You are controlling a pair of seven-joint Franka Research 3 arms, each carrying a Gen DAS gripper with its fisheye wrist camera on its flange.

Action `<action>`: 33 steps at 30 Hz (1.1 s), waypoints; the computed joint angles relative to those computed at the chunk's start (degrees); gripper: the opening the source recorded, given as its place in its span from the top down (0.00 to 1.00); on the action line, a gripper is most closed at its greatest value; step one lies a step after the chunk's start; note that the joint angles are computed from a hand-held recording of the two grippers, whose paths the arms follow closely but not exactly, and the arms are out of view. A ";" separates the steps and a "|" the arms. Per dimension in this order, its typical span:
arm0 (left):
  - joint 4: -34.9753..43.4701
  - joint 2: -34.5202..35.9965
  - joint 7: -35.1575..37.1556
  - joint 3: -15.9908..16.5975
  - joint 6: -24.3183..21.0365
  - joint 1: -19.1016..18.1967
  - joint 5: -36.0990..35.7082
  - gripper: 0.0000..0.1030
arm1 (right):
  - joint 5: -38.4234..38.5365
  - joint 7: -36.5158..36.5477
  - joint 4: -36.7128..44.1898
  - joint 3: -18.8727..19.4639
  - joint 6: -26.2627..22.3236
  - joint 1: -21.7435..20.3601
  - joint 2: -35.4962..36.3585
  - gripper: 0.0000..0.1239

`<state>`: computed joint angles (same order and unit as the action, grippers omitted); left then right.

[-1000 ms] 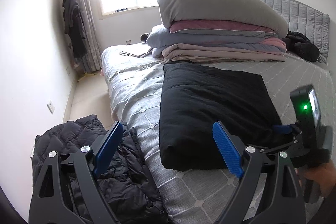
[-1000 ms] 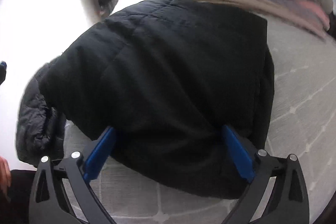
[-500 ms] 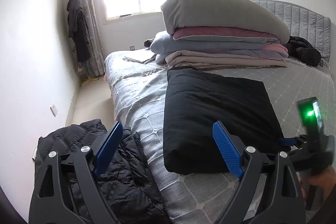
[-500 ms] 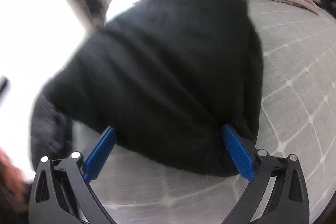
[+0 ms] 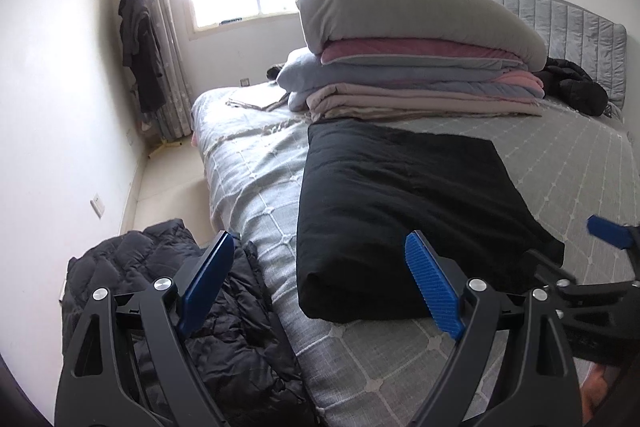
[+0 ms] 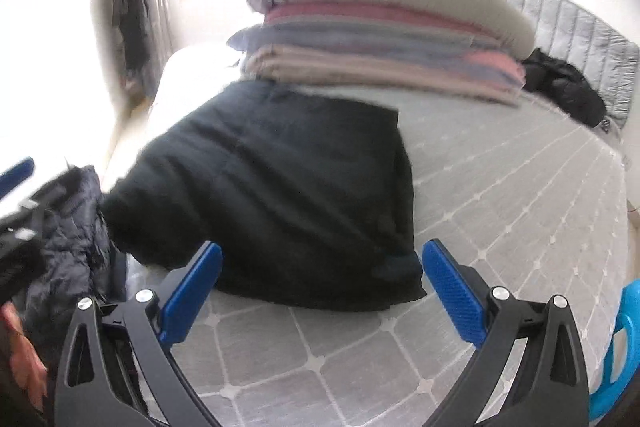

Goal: Fold large clothes

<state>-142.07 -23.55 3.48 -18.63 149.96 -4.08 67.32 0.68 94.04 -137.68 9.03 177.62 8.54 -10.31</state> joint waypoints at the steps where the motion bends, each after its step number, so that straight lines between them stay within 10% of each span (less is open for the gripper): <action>1: 0.13 0.32 0.64 0.19 -0.06 -0.17 -0.63 0.19 | -0.71 1.39 -0.79 0.93 0.81 -0.92 -0.62 0.21; 7: 0.76 1.14 1.54 0.06 -0.72 -0.51 -1.13 0.19 | -11.30 15.24 -1.35 11.31 -0.21 -13.27 -3.26 0.22; 13: 1.32 1.89 2.96 0.16 -0.87 -1.15 -1.95 0.19 | -10.27 15.49 -0.86 6.10 -2.68 -8.16 -3.41 0.21; 33: 1.51 2.30 4.92 0.51 -0.08 -1.22 -4.34 0.19 | -17.14 21.21 0.39 5.69 -5.59 -7.39 -3.99 0.22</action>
<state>-140.56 -21.25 8.40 -18.12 149.89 -5.30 62.98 -16.46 115.26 -137.29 14.72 172.03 1.14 -14.29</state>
